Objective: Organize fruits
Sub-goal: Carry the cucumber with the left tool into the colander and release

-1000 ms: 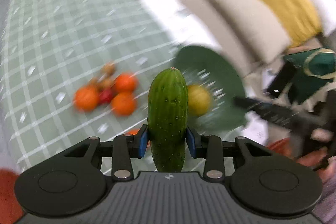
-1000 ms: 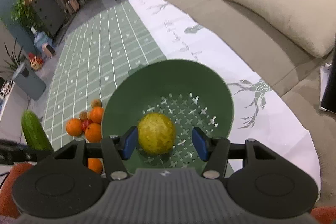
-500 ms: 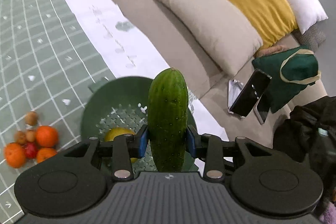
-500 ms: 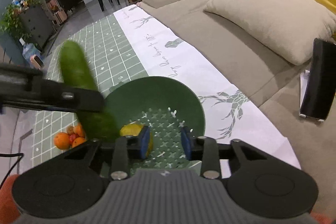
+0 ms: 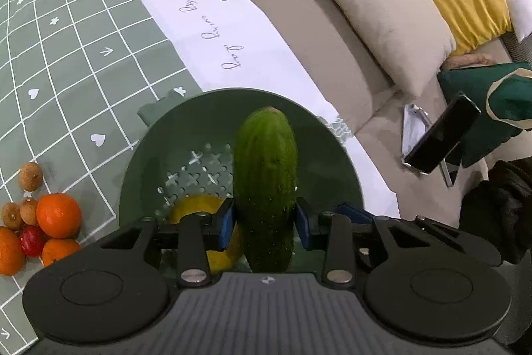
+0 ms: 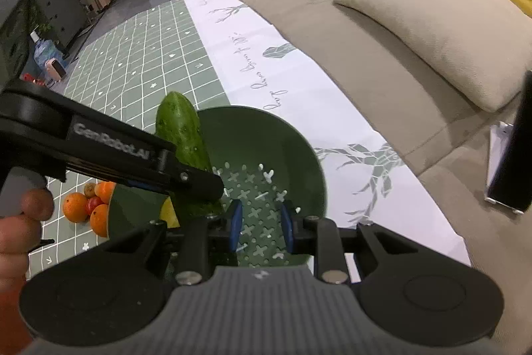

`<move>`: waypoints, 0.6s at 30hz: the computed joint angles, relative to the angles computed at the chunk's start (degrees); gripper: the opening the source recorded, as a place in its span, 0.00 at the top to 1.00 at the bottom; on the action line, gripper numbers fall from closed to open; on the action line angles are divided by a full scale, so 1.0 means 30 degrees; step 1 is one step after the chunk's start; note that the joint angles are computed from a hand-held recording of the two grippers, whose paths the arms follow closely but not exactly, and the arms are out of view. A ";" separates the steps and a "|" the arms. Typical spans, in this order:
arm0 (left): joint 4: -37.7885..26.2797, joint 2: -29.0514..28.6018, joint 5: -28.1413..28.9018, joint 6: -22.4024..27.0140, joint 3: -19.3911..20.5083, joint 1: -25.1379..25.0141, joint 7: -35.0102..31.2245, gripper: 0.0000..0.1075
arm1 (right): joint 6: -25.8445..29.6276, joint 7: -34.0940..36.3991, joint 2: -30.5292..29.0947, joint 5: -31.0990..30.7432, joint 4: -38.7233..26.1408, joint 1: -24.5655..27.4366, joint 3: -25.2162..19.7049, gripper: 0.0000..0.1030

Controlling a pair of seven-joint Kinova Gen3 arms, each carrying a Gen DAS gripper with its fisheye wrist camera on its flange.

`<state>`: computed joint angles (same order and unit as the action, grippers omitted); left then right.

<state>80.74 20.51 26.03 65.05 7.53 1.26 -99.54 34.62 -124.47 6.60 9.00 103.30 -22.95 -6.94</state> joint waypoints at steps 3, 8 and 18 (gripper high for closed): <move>-0.0184 0.0263 0.0247 0.0183 0.0033 -0.0145 -0.0015 0.61 | 0.0061 0.0390 0.0429 -0.0085 -0.0311 -0.0054 -0.0072 0.80; -0.0657 0.0432 -0.0868 0.0119 -0.0039 0.0606 0.0458 0.60 | 0.0297 0.0781 0.0962 -0.0297 -0.0755 -0.0097 0.0022 0.80; -0.0540 -0.0314 -0.1680 -0.0023 -0.0064 0.0739 -0.0024 0.55 | 0.1269 0.0288 0.1260 -0.0302 -0.1018 -0.0222 0.0363 0.82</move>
<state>79.12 19.56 20.99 64.99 7.33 3.48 -99.61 38.43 -123.60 10.38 8.10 100.24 -23.61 -5.85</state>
